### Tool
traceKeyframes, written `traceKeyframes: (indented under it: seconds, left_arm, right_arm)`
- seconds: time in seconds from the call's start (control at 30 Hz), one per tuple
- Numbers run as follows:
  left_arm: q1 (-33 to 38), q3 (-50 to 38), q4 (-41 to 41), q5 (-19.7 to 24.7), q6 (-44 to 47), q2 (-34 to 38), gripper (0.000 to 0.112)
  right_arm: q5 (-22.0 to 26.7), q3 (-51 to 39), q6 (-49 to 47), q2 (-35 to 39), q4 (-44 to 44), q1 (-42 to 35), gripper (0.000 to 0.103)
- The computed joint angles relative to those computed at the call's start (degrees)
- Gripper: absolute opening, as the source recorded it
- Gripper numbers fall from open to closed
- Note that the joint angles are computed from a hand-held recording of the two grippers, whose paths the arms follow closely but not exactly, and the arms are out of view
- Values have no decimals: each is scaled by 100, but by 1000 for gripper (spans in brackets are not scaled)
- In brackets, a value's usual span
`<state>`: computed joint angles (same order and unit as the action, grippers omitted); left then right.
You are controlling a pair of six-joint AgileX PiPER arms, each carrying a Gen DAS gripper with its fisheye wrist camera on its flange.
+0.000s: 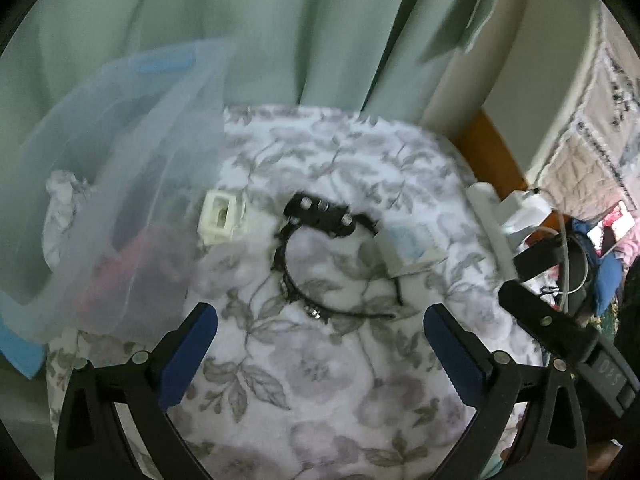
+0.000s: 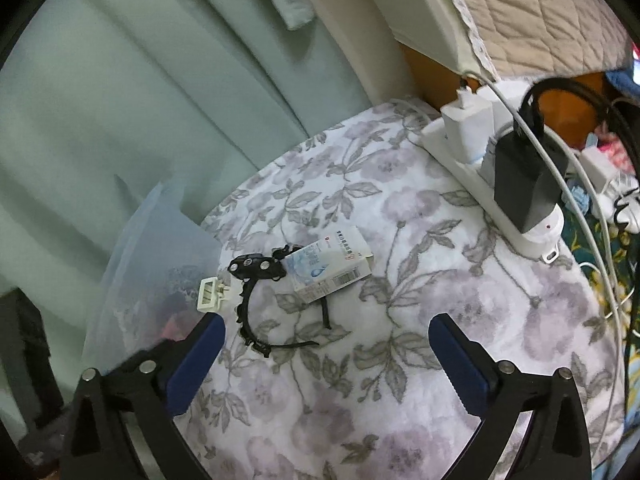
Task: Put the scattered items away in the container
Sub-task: 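Withdraw both tools toward the black headband and white clip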
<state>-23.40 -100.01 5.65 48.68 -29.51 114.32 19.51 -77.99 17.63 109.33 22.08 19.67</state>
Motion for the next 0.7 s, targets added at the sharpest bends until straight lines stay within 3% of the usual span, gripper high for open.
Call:
traceKeyframes:
  seconds: [0.3, 0.47, 0.57, 0.7]
  left_arm:
    - [32, -438, 57, 250, 23, 542, 102]
    - [141, -669, -128, 258, 205, 835, 97]
    - [193, -882, -225, 340, 311, 1047, 90]
    - [264, -1106, -294, 369, 345, 1272, 90]
  right_arm:
    - [201, -464, -173, 517, -222, 44, 103]
    - [384, -726, -850, 835, 502, -35, 103]
    - [642, -1006, -990, 1048, 615, -75, 103]
    - [804, -1390, -1122, 1326, 637, -90, 103]
